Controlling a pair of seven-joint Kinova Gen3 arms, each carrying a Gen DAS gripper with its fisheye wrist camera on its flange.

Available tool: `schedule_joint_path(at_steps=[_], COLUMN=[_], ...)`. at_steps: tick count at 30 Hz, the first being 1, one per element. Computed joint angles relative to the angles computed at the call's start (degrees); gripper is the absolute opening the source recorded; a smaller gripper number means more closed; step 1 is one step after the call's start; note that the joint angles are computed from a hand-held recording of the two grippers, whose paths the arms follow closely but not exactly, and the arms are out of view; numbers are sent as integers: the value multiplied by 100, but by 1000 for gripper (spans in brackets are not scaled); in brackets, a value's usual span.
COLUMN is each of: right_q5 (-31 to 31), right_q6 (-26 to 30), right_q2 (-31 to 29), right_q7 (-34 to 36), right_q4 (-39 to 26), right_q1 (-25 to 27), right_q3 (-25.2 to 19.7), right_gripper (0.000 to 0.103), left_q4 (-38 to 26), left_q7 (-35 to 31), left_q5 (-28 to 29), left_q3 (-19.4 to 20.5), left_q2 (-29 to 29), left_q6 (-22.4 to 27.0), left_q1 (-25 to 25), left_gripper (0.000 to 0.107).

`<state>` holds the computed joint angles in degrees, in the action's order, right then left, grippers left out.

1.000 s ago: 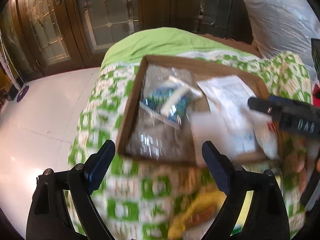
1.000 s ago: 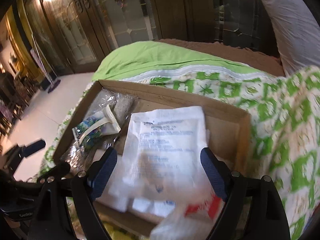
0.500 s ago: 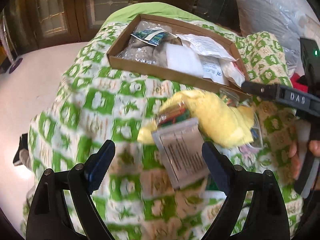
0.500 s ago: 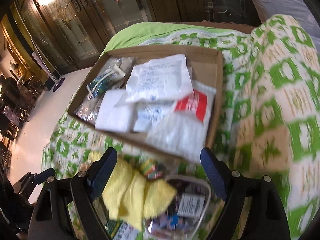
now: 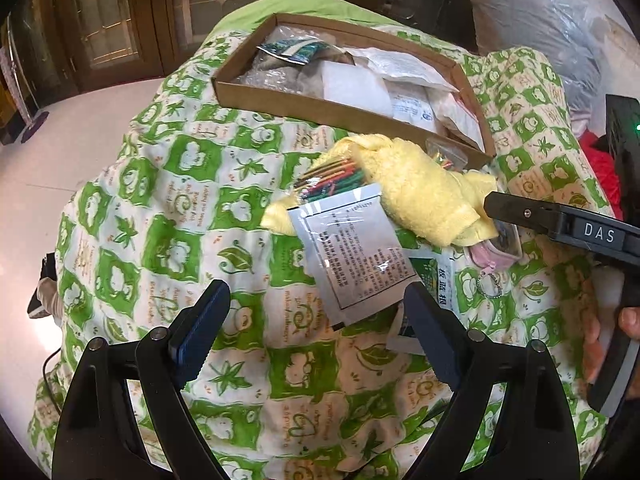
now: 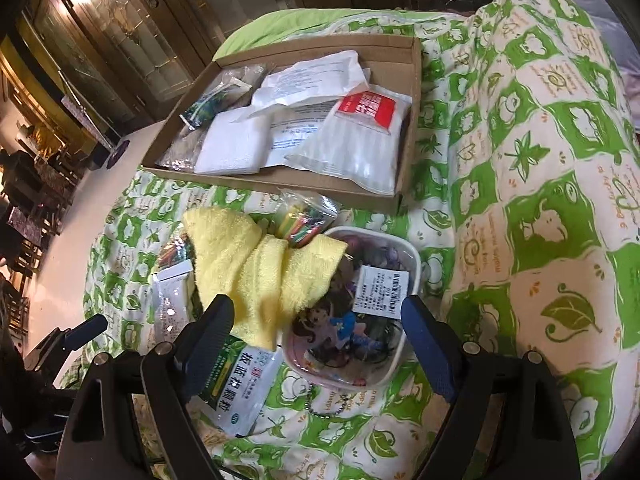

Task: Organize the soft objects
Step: 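Move both open tools back over the remaining items on the quilt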

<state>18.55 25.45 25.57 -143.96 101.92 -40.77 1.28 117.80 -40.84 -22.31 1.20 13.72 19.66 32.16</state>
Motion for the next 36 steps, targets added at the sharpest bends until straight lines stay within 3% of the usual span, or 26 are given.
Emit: schedule_joint_path(at_steps=[8, 19, 24, 29, 32, 36], right_q5=[-171, -216, -56, 76, 129, 204], right_q6=[485, 1107, 1445, 1246, 1034, 1052], right_q2=[36, 273, 669, 565, 422, 344], right_q7=[20, 296, 150, -137, -238, -296], right_q4=[-142, -464, -797, -617, -421, -394], right_q1=[179, 181, -74, -138, -117, -151], right_q3=[-110, -399, -204, -97, -90, -112], right_gripper=[86, 86, 86, 80, 79, 79], left_q4=[-554, -933, -979, -936, -756, -636], left_q7=[-529, -544, -527, -580, -320, -387], left_q5=[377, 426, 379, 521, 438, 809], left_q3=[194, -110, -240, -201, -412, -142], left_q2=[432, 931, 1076, 1031, 856, 717], left_q6=[229, 481, 475, 353, 158, -1], left_q1=[-124, 13, 123, -7, 193, -182], left_gripper=[89, 89, 89, 89, 89, 89])
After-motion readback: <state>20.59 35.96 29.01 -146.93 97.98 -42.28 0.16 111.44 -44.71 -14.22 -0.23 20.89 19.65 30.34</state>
